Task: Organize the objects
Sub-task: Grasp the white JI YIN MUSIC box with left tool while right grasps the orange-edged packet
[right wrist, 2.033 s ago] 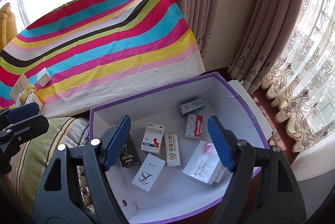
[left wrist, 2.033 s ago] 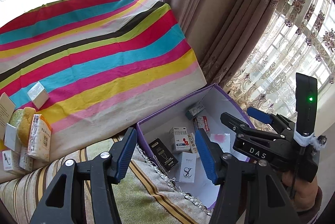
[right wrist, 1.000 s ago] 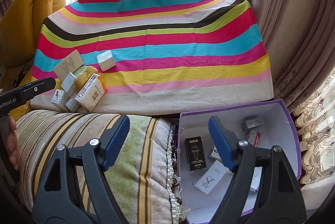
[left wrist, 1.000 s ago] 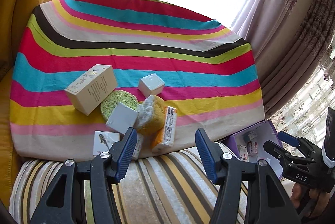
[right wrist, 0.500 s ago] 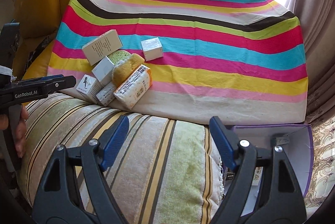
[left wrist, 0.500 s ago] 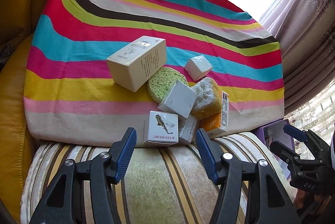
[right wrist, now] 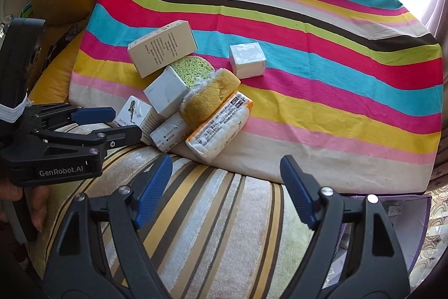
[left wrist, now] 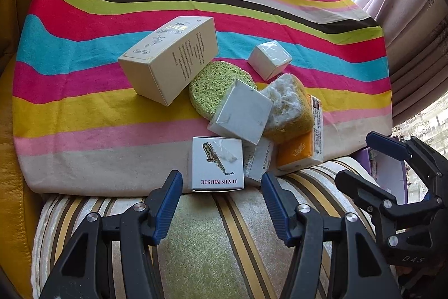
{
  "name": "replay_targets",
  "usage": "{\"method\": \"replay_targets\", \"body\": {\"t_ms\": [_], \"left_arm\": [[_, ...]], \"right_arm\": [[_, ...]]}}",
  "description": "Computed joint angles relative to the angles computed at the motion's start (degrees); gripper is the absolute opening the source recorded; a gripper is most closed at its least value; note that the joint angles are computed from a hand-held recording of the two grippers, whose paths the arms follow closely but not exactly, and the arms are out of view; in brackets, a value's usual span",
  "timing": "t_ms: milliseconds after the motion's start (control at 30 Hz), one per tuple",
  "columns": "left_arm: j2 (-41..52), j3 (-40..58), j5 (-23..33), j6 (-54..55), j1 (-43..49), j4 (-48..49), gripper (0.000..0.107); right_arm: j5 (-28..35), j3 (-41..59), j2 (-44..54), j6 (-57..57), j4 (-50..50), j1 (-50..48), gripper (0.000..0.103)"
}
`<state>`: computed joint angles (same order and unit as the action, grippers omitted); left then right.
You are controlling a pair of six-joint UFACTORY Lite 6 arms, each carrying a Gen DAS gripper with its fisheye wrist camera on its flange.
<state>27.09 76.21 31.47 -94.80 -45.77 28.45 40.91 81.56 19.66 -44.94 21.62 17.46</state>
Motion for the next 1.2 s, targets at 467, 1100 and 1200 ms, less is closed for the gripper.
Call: {"method": "replay_targets", "body": {"t_ms": [467, 1100, 1200], "left_arm": [[-2.6, -7.7, -6.4, -10.2, 1.6, 6.1, 0.044], [-4.3, -10.8, -6.2, -24.7, 0.0, 17.9, 0.044], [-4.3, -10.5, -4.8, -26.1, -0.7, 19.0, 0.044]], "right_arm": [[0.5, 10.0, 11.1, 10.5, -6.9, 4.7, 0.082], [-1.3, 12.0, 16.1, 16.1, -10.4, 4.0, 0.033], [-3.1, 9.7, 13.8, 15.1, -9.0, 3.0, 0.031]]}}
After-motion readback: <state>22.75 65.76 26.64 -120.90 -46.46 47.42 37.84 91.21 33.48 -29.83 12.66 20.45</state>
